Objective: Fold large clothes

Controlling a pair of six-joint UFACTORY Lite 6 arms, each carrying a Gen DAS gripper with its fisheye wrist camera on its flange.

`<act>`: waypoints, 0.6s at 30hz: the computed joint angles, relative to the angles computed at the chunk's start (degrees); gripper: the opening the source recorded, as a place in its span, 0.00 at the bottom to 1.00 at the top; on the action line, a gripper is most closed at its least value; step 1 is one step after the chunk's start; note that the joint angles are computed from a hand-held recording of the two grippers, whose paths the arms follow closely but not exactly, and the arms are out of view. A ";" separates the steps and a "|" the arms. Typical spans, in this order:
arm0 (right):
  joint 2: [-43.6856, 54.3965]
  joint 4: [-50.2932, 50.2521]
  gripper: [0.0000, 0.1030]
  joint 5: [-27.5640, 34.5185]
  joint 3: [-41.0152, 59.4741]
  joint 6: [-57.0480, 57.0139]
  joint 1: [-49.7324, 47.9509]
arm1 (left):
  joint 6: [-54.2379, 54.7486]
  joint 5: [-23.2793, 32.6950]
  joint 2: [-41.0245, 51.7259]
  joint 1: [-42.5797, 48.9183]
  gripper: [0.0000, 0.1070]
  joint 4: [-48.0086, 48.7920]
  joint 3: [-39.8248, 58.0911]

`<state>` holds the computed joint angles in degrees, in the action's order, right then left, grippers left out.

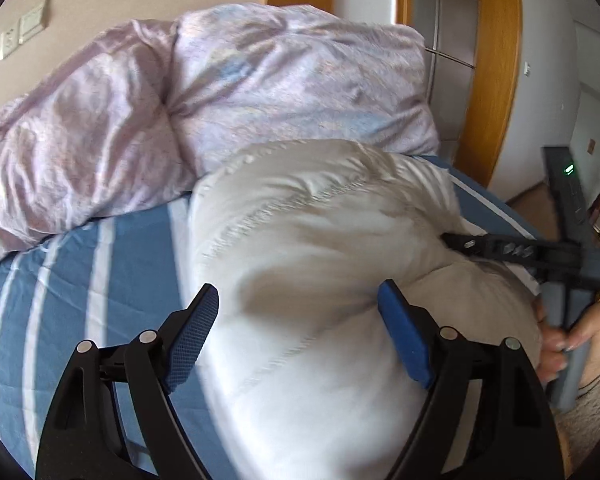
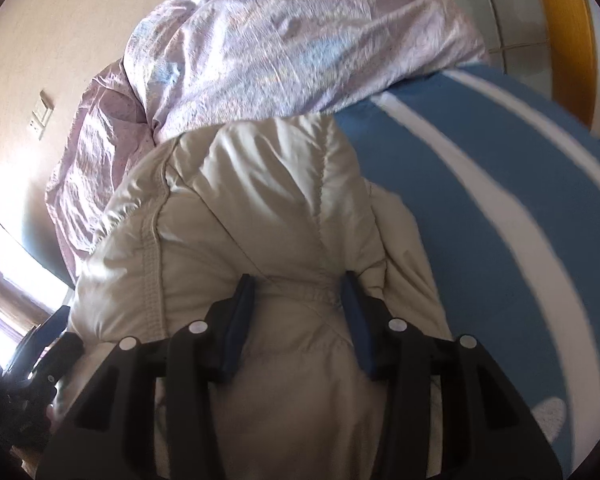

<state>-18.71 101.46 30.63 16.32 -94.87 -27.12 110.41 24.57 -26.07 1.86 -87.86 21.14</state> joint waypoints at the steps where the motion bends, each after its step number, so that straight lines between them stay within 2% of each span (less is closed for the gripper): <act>1: -1.94 -0.52 0.47 0.80 0.30 1.50 -0.53 | 1.53 0.20 0.76 0.89 0.77 -0.65 0.39; 3: -2.24 -1.23 0.53 2.74 2.75 4.41 -1.80 | 1.27 0.66 2.41 1.12 0.78 0.22 1.35; 5: 3.01 -0.86 0.57 3.70 7.76 5.58 -1.15 | 2.21 -0.71 2.79 -0.83 0.78 -0.84 1.43; 6: 7.06 -2.34 0.57 1.67 10.85 7.76 0.46 | 2.88 -1.45 3.28 -2.02 0.78 -1.91 1.46; 7: 13.06 -4.80 0.53 -2.55 14.91 11.08 3.21 | 3.37 -1.87 4.20 -3.05 0.78 -3.19 1.64; 9: 20.38 -3.76 0.53 -3.81 18.53 10.66 4.17 | 2.90 0.24 5.34 -2.41 0.78 -3.94 2.08; 11: 20.81 -7.07 0.53 -3.18 19.29 14.17 2.91 | -3.76 4.46 5.92 0.66 0.78 1.60 3.55; 13: 16.01 -12.96 0.52 -3.33 17.41 18.62 1.93 | -8.73 12.63 7.20 7.63 0.78 6.86 5.82; 14: 14.37 -15.44 0.55 -1.89 16.75 20.20 0.87 | -9.87 18.15 9.01 12.81 0.78 9.11 7.96; 15: 11.37 -19.49 0.59 1.95 15.59 22.61 -2.08 | -10.64 21.27 10.90 15.87 0.78 10.60 9.90; 17: 7.20 -23.88 0.83 8.12 13.66 23.90 -7.91 | -13.29 27.80 17.61 22.12 0.81 14.64 16.19; 18: 4.77 -26.01 0.88 11.22 12.64 23.75 -11.39 | -14.45 29.33 20.33 23.52 0.82 16.02 18.63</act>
<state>-13.94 75.46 41.86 28.96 -71.12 -38.51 95.96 53.91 -5.74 25.38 -71.85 39.78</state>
